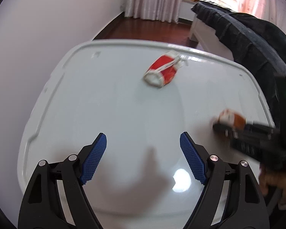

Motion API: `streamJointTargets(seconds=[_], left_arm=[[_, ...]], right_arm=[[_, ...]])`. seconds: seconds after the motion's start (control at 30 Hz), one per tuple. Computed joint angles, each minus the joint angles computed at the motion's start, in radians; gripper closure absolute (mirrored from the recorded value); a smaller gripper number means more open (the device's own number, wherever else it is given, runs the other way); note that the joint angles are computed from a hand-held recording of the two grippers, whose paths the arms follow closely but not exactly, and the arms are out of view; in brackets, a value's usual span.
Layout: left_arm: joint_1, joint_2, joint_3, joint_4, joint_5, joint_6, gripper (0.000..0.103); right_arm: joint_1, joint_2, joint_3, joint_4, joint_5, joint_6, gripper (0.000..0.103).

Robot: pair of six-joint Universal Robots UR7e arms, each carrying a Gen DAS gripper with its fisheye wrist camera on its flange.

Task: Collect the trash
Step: 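Grasp the red-and-white paper packet with the left tool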

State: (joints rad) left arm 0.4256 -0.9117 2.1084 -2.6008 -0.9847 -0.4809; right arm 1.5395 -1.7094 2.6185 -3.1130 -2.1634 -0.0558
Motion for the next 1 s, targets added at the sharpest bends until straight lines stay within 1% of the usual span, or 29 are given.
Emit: streamJointTargets(seconds=[0.13, 0.23, 0.37, 0.43, 0.5, 0.63, 0.67, 0.7, 0.87, 1.0], left_arm=[[-0.014, 0.087, -0.048, -0.108, 0.062, 0.147, 0.025], [0.005, 0.148, -0.099, -0.178, 0.065, 0.246, 0.026], [0.033, 0.228, -0.176, -0.22, 0.066, 0.342, 0.025], [0.045, 0.258, -0.205, -0.232, 0.062, 0.376, 0.026], [0.062, 0.292, -0.24, -0.231, 0.056, 0.408, 0.026], [0.083, 0.331, -0.281, -0.239, 0.042, 0.468, 0.026], [0.088, 0.34, -0.29, -0.243, 0.038, 0.483, 0.025], [0.092, 0.345, -0.297, -0.244, 0.036, 0.492, 0.026], [0.115, 0.375, -0.34, -0.246, 0.013, 0.531, 0.025], [0.118, 0.405, -0.361, -0.233, 0.038, 0.568, 0.025]], right_arm=[[-0.014, -0.086, 0.02, 0.059, 0.014, -0.006, 0.069], [-0.031, -0.131, 0.029, 0.086, 0.024, -0.022, 0.069], [-0.083, -0.195, 0.04, 0.132, 0.068, -0.037, 0.069], [-0.081, -0.201, 0.035, 0.147, 0.049, -0.038, 0.069], [-0.092, -0.214, 0.024, 0.181, 0.064, -0.028, 0.069], [-0.096, -0.222, 0.014, 0.212, 0.078, -0.029, 0.069], [-0.098, -0.22, 0.01, 0.217, 0.08, -0.032, 0.069], [-0.102, -0.195, -0.004, 0.207, 0.081, -0.036, 0.069], [-0.112, -0.193, -0.011, 0.213, 0.093, -0.044, 0.068], [-0.119, -0.205, -0.012, 0.224, 0.099, -0.051, 0.068]])
